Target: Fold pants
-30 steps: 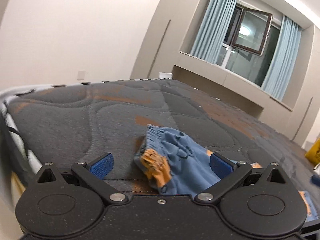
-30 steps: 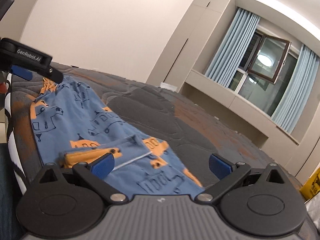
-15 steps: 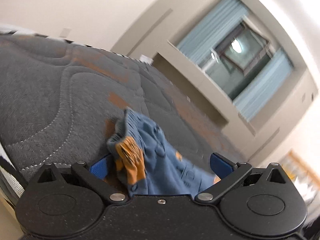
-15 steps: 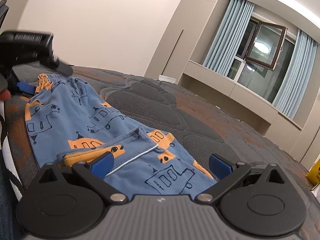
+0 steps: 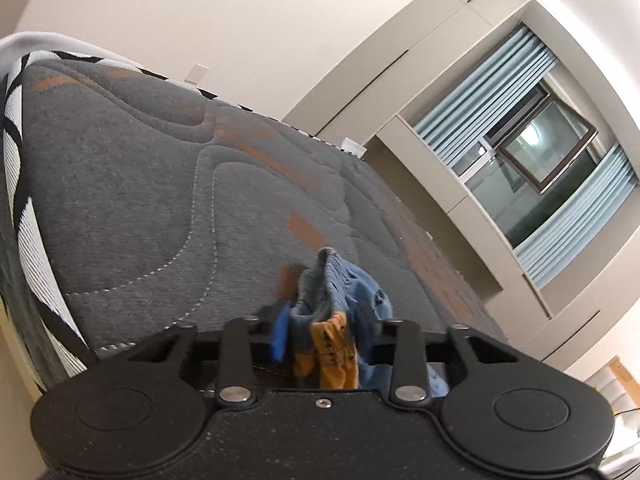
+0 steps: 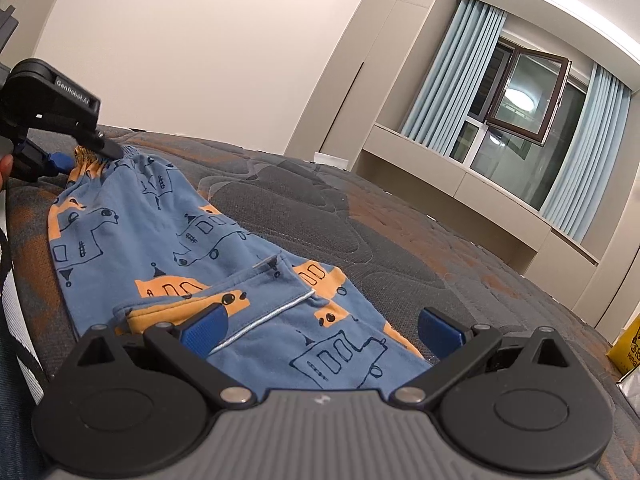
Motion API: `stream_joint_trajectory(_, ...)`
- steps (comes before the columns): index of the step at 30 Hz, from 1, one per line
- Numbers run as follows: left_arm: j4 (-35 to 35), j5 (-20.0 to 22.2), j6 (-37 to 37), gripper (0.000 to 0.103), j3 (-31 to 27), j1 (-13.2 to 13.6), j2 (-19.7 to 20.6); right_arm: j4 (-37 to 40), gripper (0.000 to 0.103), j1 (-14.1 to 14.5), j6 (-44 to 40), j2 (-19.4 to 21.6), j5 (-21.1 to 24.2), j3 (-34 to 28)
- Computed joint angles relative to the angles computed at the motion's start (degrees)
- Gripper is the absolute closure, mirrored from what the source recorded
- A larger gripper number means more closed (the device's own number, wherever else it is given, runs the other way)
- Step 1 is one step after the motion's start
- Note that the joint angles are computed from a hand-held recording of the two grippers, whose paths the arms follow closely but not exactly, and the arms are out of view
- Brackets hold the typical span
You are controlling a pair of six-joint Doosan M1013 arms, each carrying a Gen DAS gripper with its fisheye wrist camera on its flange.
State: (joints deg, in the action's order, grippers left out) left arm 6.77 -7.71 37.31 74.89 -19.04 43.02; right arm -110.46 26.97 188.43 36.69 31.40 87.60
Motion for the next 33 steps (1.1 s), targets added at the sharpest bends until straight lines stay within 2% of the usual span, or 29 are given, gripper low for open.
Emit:
stream_joint_trajectory(1, 0.01, 0.14, 0.11, 0.077, -0.01, 0.03, -0.01, -0.04, 0.000, 0.05, 0.05, 0.02, 0.14, 0.00)
stream_joint_trajectory(4, 0.89, 0.44, -0.53, 0.081, -0.18, 0.05, -0.13, -0.28, 0.000, 0.20, 0.12, 0.12, 0.74, 0.00)
stream_joint_trajectory(6, -3.55, -0.11, 4.92, 0.082, 0.02, -0.23, -0.54, -0.60, 0.000, 0.39, 0.20, 0.25, 1.48, 0.02)
stream_joint_trajectory(8, -5.11, -1.47, 7.99, 0.082, 0.36, -0.43, -0.96, -1.03, 0.000, 0.53, 0.74, 0.27, 2.29, 0.15)
stream_joint_trajectory(17, 3.85, -8.56, 12.97, 0.082, 0.30, -2.75, -3.07, -2.92, 0.000, 0.46, 9.46, -0.88, 6.80, 2.06)
stream_joint_trajectory(20, 11.46, -10.86, 10.98, 0.082, 0.02, -4.09, -3.49, -1.83, 0.000, 0.21, 10.63, -1.73, 9.21, 3.39)
stream_joint_trajectory(26, 31.76, -13.22, 2.76, 0.082, -1.04, -7.00, -3.70, 0.66, 0.000, -0.93, 13.80, -4.51, 14.85, 7.74)
stream_joint_trajectory(33, 57.29, -13.87, -11.08, 0.082, -2.83, -10.39, -2.52, 5.21, 0.000, -2.32, 16.38, -7.17, 20.99, 12.83)
